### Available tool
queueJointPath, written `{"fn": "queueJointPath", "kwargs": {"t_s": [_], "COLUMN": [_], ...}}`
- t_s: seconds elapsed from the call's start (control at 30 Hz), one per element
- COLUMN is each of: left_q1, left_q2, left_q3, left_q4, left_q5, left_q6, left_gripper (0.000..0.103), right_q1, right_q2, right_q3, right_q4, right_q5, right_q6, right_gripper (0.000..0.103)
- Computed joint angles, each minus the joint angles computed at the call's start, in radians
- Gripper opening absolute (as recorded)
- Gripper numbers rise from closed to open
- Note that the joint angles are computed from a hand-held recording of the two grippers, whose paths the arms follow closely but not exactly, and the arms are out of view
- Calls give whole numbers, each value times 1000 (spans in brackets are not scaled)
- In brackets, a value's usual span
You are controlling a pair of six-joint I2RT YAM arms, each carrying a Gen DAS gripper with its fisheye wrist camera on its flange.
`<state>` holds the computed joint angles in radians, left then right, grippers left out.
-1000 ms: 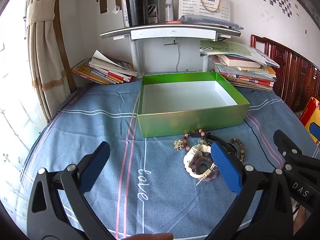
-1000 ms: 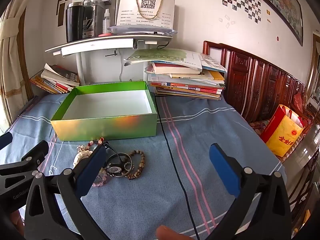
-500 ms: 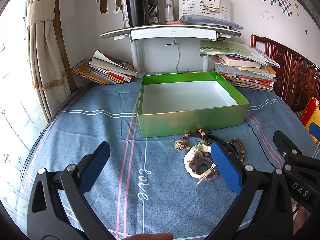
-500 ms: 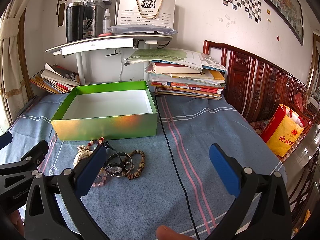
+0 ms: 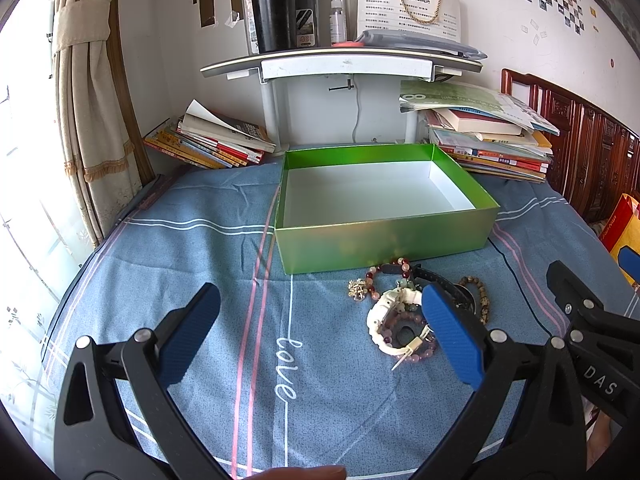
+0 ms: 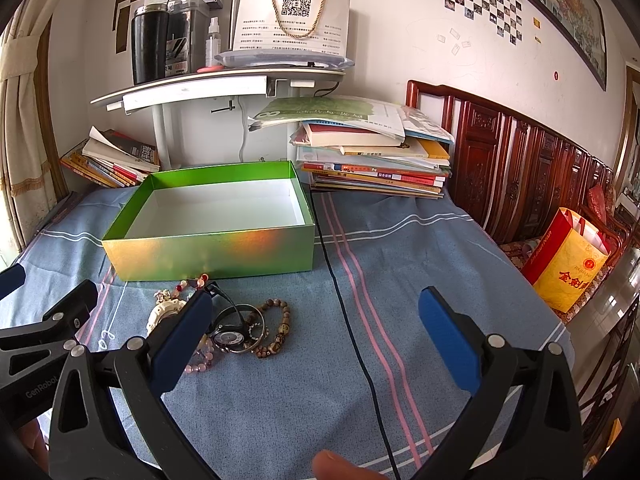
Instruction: Organize jewelry
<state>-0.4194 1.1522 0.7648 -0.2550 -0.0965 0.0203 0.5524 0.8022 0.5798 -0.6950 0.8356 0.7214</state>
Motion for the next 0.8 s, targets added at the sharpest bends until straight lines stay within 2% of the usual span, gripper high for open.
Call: {"fn": "queueJointPath", "kwargs": {"t_s": [0.73,0.8], "left_q1": [1,-11], "left_q2": [2,1], "left_q3": [2,26], "left_q4": [-1,-27], "left_q5": [0,-9], "left_q6": [1,-6], "left_gripper": [99,99], "right_q1": [-5,-5], "right_q2": [3,3], "right_q3": [-4,-4], "right_q4": [8,9], "right_q5": [-6,-6], "right_q6": [-2,-3], "right_gripper": [101,101]}}
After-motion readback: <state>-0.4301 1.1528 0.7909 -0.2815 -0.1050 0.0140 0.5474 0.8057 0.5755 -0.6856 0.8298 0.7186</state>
